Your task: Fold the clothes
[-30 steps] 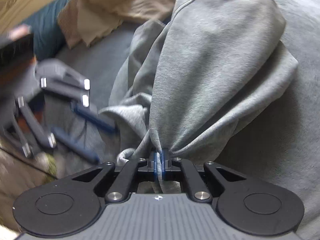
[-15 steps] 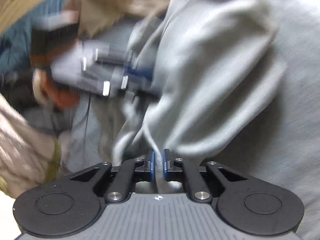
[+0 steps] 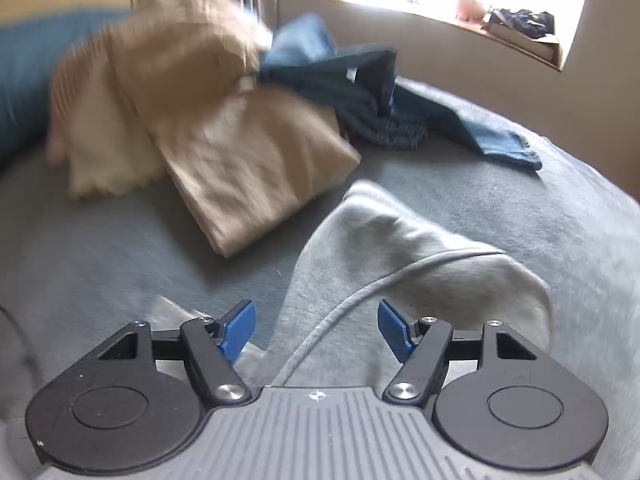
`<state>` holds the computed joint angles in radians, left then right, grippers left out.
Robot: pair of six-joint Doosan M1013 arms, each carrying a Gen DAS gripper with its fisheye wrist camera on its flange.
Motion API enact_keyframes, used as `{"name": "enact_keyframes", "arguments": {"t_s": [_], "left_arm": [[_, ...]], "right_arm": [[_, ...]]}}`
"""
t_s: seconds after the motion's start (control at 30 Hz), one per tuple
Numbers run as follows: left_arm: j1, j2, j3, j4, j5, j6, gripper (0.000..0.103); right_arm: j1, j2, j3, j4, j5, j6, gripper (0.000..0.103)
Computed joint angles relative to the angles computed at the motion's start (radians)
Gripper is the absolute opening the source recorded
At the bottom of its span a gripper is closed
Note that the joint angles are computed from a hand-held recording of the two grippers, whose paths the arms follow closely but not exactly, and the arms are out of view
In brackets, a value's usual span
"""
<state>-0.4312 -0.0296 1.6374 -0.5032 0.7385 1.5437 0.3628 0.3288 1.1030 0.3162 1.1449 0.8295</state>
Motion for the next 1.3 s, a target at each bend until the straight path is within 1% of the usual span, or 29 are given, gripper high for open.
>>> {"name": "enact_keyframes", "arguments": {"t_s": [0.03, 0.07, 0.1, 0.13, 0.17, 0.2, 0.33, 0.43, 0.5, 0.53, 0.6, 0.63, 0.67, 0.77, 0.8, 0.87, 0.93, 1.0, 1.1, 1.17, 1.27, 1.3], "left_arm": [[0.002, -0.001, 0.002, -0.006, 0.002, 0.006, 0.038], [0.003, -0.003, 0.003, -0.008, 0.003, 0.011, 0.038], [0.006, -0.004, 0.004, -0.011, 0.005, 0.018, 0.038], [0.012, -0.005, 0.003, -0.026, 0.012, 0.03, 0.039], [0.018, -0.005, 0.003, -0.04, 0.019, 0.042, 0.04], [0.025, -0.006, 0.001, -0.056, 0.024, 0.055, 0.041], [0.05, -0.017, -0.006, -0.097, 0.014, 0.137, 0.042], [0.069, -0.029, -0.01, -0.094, -0.028, 0.155, 0.044], [0.078, -0.018, -0.02, -0.066, -0.065, 0.119, 0.045], [0.084, 0.004, -0.04, -0.033, -0.085, 0.084, 0.045], [0.085, 0.007, -0.044, 0.104, -0.109, -0.047, 0.047], [0.085, 0.02, -0.056, 0.195, -0.109, -0.126, 0.048], [0.084, 0.034, -0.069, 0.285, -0.105, -0.203, 0.049], [0.083, 0.086, -0.118, 0.491, -0.064, -0.299, 0.05], [0.08, 0.1, -0.132, 0.535, -0.049, -0.308, 0.05], [0.089, 0.128, -0.156, 0.542, -0.05, -0.272, 0.052], [0.099, 0.154, -0.178, 0.546, -0.048, -0.273, 0.055], [0.114, 0.178, -0.201, 0.491, -0.04, -0.245, 0.063], [0.133, 0.217, -0.239, 0.389, -0.016, -0.188, 0.064], [0.148, 0.251, -0.28, 0.315, 0.038, -0.164, 0.064], [0.159, 0.289, -0.318, 0.297, 0.067, -0.206, 0.063], [0.162, 0.297, -0.327, 0.3, 0.075, -0.235, 0.058]], "right_arm": [[0.012, -0.007, 0.026, -0.055, -0.037, 0.01, 0.07], [0.024, -0.015, 0.051, -0.113, -0.073, 0.023, 0.062], [0.028, -0.016, 0.063, -0.149, -0.089, 0.045, 0.041], [0.019, -0.013, 0.059, -0.153, -0.079, 0.081, 0.033], [0.005, -0.008, 0.048, -0.143, -0.058, 0.123, 0.019], [-0.009, -0.003, 0.037, -0.134, -0.038, 0.165, 0.013], [-0.067, -0.028, 0.054, -0.12, -0.071, 0.268, 0.011], [-0.109, -0.042, 0.067, -0.118, -0.078, 0.333, 0.011], [-0.131, -0.046, 0.077, -0.117, -0.076, 0.362, 0.011], [-0.141, -0.049, 0.083, -0.116, -0.072, 0.377, 0.011], [-0.158, -0.056, 0.099, -0.118, -0.074, 0.405, 0.011], [-0.167, -0.059, 0.107, -0.119, -0.078, 0.417, 0.011], [-0.176, -0.063, 0.116, -0.12, -0.082, 0.428, 0.011], [-0.203, -0.065, 0.136, -0.114, -0.075, 0.48, 0.011], [-0.209, -0.064, 0.141, -0.115, -0.073, 0.494, 0.011], [-0.223, -0.063, 0.151, -0.105, -0.07, 0.514, 0.011], [-0.233, -0.062, 0.156, -0.089, -0.067, 0.525, 0.011], [-0.243, -0.061, 0.16, -0.071, -0.064, 0.535, 0.011], [-0.253, -0.059, 0.165, -0.049, -0.062, 0.543, 0.011], [-0.257, -0.057, 0.17, -0.036, -0.064, 0.547, 0.012], [-0.263, -0.052, 0.172, -0.015, -0.065, 0.553, 0.012], [-0.265, -0.05, 0.172, -0.007, -0.064, 0.556, 0.012]]}}
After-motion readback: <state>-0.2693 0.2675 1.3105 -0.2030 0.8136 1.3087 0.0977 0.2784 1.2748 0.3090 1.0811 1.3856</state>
